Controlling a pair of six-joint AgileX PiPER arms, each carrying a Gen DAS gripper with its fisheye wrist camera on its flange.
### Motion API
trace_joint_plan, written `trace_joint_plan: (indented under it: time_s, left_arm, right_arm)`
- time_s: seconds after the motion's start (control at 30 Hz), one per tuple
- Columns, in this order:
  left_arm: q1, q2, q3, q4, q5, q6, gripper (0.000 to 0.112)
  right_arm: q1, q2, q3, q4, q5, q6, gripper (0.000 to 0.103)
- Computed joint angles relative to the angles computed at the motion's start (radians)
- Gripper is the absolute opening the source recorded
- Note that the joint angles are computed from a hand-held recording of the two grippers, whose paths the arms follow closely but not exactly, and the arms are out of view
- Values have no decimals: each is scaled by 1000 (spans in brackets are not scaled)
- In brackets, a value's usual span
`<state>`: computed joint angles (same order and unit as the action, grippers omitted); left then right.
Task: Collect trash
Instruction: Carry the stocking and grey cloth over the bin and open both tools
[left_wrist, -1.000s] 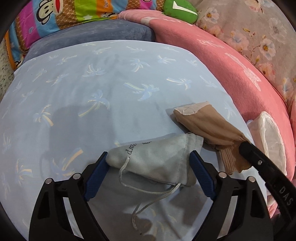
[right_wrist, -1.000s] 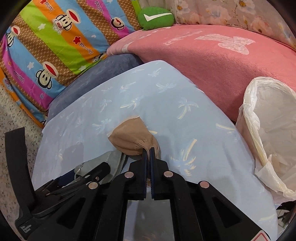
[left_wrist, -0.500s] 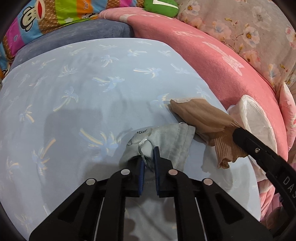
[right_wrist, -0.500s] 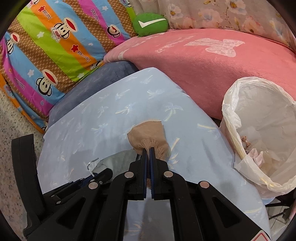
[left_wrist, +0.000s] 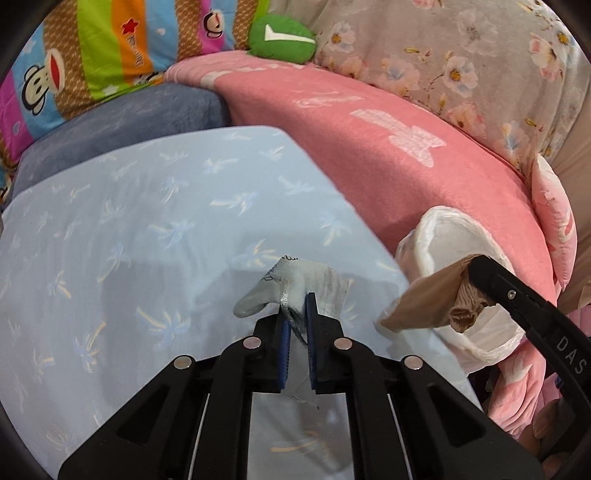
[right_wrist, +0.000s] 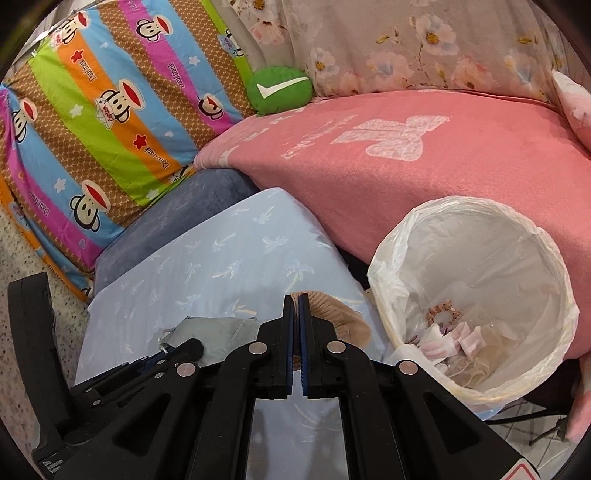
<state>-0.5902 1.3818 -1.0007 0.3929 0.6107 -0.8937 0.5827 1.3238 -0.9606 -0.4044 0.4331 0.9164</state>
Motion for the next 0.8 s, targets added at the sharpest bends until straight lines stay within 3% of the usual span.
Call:
trace_joint_plan:
  time_s: [0.33,0.8]
  left_arm:
    - [-133,76,-201,94,72,-33,8]
    - [-267,255,-471,99,137,38,8]
  right_arm:
    - [-166,-173,39,98,25,-161,2]
    - [-562,-318,81,559,56,-705,3]
